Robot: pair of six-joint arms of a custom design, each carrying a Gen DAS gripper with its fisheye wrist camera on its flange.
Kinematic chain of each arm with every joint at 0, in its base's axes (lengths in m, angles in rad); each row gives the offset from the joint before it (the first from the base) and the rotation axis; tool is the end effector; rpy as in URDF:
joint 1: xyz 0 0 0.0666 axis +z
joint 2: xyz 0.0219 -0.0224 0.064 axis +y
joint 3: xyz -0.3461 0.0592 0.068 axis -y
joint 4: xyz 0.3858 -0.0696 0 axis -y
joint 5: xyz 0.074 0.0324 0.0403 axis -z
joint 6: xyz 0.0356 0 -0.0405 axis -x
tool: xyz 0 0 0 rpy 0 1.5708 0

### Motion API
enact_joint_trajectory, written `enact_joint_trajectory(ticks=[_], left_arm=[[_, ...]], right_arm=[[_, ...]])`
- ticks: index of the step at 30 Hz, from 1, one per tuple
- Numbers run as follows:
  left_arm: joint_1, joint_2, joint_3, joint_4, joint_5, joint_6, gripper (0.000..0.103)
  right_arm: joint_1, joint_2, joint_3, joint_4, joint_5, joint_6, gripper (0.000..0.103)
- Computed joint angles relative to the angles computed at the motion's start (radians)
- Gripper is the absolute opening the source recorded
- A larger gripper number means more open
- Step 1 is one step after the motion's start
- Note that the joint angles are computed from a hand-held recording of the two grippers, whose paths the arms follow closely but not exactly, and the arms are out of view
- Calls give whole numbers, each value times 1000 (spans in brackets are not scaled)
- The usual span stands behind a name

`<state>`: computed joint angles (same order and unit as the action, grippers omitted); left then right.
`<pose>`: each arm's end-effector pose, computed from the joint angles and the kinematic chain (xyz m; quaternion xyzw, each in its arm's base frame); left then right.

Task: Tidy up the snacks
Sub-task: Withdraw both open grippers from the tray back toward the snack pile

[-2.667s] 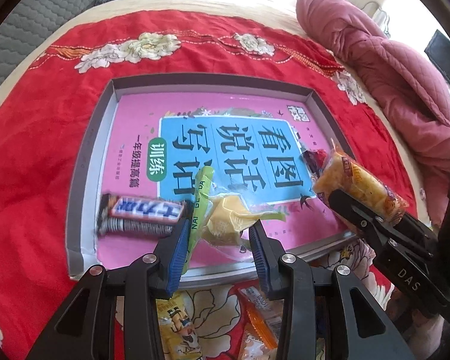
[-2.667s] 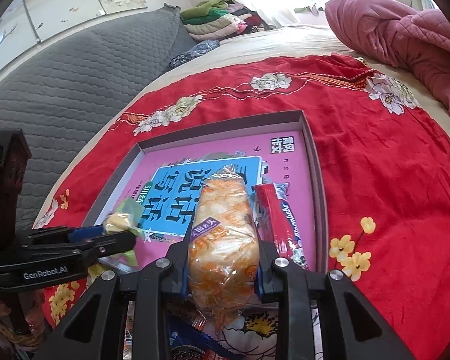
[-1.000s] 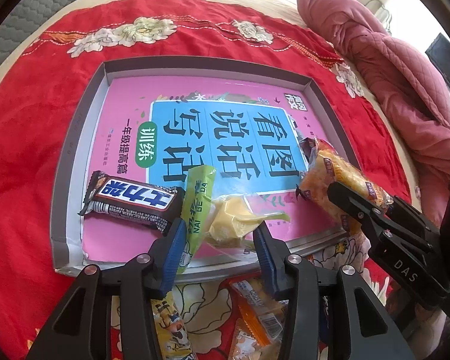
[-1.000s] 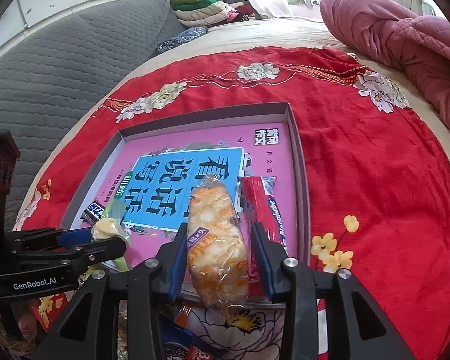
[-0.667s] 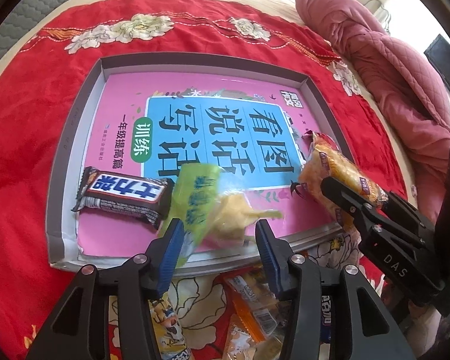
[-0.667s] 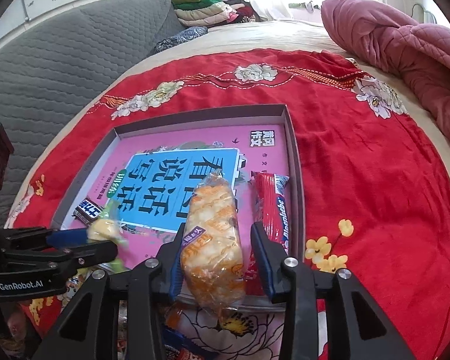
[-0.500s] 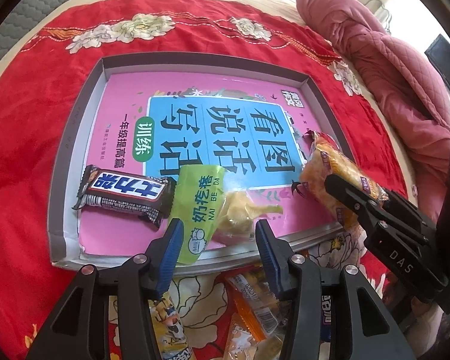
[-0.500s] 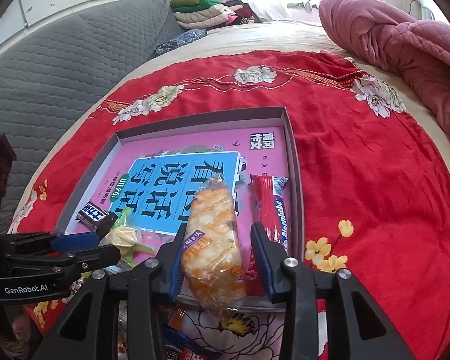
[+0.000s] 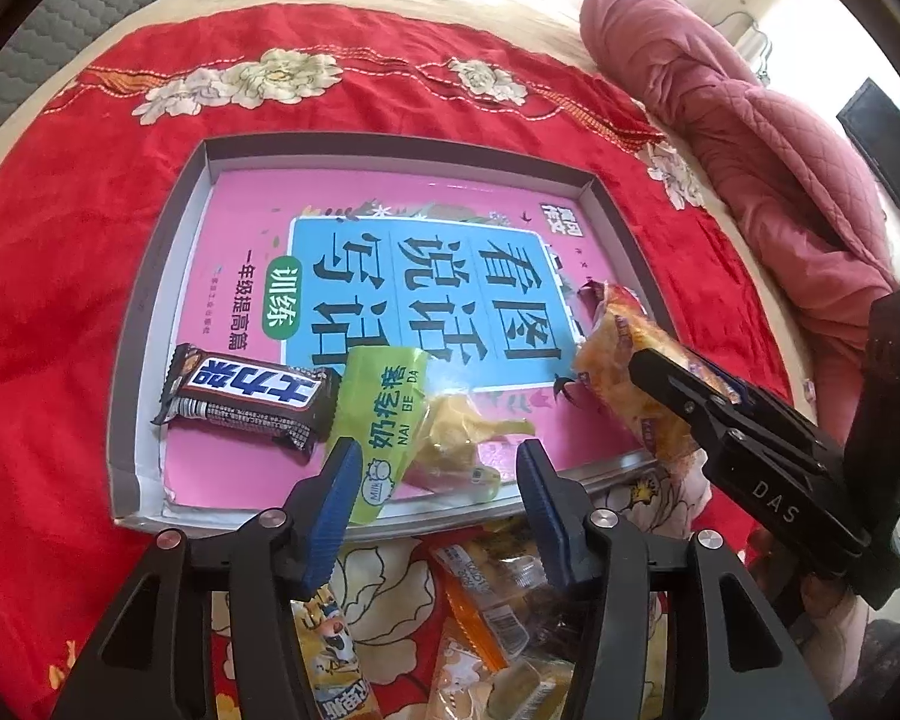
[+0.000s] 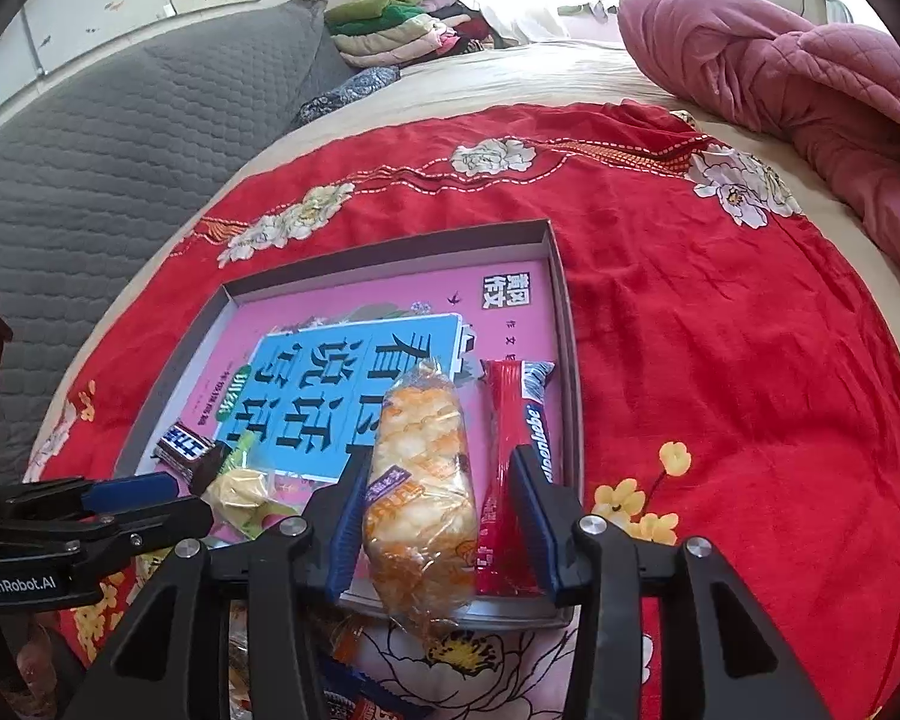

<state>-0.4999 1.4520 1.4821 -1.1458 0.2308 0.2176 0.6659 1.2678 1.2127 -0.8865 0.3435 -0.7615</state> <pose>0.4186 -0.2384 0.3962 0.1619 0.9545 -0.1837 0.1704 0.3473 0.2570 0.3729 0.0976 0.9333 0.0767 0.3369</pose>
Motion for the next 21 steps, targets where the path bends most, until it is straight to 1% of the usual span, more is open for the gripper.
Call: enact_joint_trajectory(ticks=[3, 16, 21], left_arm=[[-2, -6, -2, 2, 0, -1, 55], [10, -21, -2, 3, 11, 8, 56], [14, -26, -5, -1, 15, 7, 56]], right_arm=[[-1, -14, -10, 28, -8, 4, 46], [-7, -33, -10, 24, -2, 9, 46], [-25, -64, -27, 19, -47, -7, 46]])
